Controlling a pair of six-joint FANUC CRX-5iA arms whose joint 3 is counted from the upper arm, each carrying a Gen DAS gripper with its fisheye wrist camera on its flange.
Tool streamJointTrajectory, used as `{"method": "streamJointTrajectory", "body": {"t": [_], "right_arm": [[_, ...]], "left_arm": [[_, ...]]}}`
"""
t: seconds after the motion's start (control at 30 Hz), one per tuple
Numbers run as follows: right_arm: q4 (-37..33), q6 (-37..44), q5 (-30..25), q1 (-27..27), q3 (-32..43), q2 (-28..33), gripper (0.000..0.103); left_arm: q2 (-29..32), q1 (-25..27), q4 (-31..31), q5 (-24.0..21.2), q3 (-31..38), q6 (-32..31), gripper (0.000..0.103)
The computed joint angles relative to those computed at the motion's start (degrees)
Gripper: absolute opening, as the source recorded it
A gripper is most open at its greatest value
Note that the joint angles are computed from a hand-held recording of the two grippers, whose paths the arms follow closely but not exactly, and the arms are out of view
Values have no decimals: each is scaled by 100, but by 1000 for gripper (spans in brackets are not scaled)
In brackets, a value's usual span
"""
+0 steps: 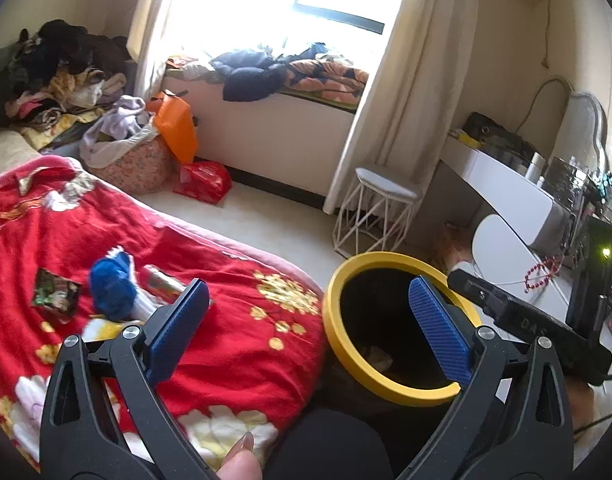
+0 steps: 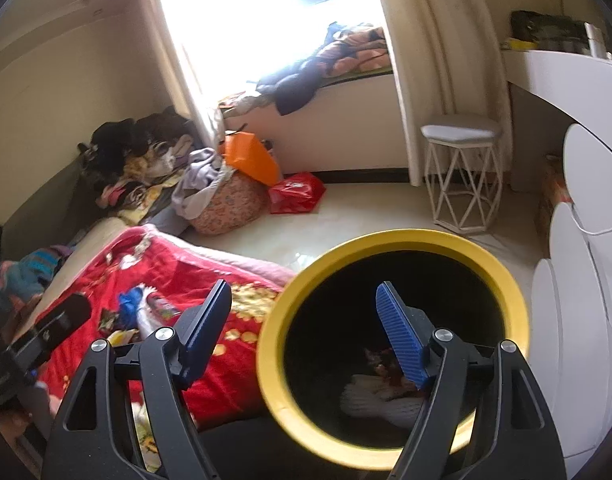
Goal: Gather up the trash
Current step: 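Move both tools back over the trash on the bed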
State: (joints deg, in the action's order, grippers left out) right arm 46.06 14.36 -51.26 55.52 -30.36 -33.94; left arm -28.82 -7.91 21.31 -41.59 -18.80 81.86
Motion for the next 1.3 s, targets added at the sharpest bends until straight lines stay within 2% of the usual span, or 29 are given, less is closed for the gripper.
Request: {"method": "streamJointTrajectory", "body": {"t": [0.8,1.3], "right_arm": [[-387,759,302,675,435,491,73],[-865,1300,423,861,951,1208,73]], "left_arm": [[-640,1375,495,-247,-425,-309,92],[-926,2324,908,-572,-745,-779,92]]}}
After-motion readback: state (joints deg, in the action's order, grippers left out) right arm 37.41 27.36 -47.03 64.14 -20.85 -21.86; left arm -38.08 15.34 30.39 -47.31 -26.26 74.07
